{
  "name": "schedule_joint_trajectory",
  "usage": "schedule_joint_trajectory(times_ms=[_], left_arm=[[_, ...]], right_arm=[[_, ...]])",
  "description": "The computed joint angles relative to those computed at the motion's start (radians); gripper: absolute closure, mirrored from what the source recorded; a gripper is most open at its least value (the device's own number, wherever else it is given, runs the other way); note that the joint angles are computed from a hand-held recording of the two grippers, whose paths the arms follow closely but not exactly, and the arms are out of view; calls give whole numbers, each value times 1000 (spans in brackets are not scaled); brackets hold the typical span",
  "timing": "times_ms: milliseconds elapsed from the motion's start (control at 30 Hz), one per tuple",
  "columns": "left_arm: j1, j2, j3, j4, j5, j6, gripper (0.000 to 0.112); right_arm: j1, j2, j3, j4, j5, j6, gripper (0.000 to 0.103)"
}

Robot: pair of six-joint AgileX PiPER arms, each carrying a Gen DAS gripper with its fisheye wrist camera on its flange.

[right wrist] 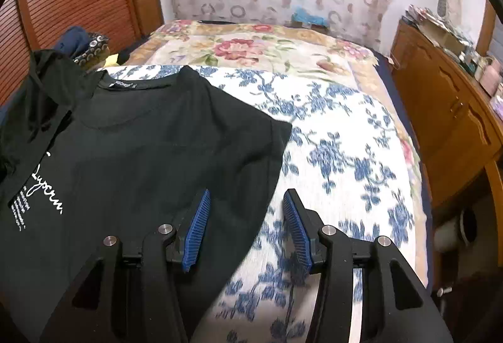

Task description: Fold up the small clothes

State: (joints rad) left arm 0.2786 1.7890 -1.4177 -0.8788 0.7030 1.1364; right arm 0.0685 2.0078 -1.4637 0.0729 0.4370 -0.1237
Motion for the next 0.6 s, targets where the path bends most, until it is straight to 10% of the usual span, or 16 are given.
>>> schedule_joint_trajectory(times_ms=[300,600], left_arm=[[-51,217,-383,234,94,-256,58],[-97,444,-784,407,280,-449,59]], right_arm=[[-7,12,-19,59,14,-51,53],[-22,48,-84,139,52,-169,60]])
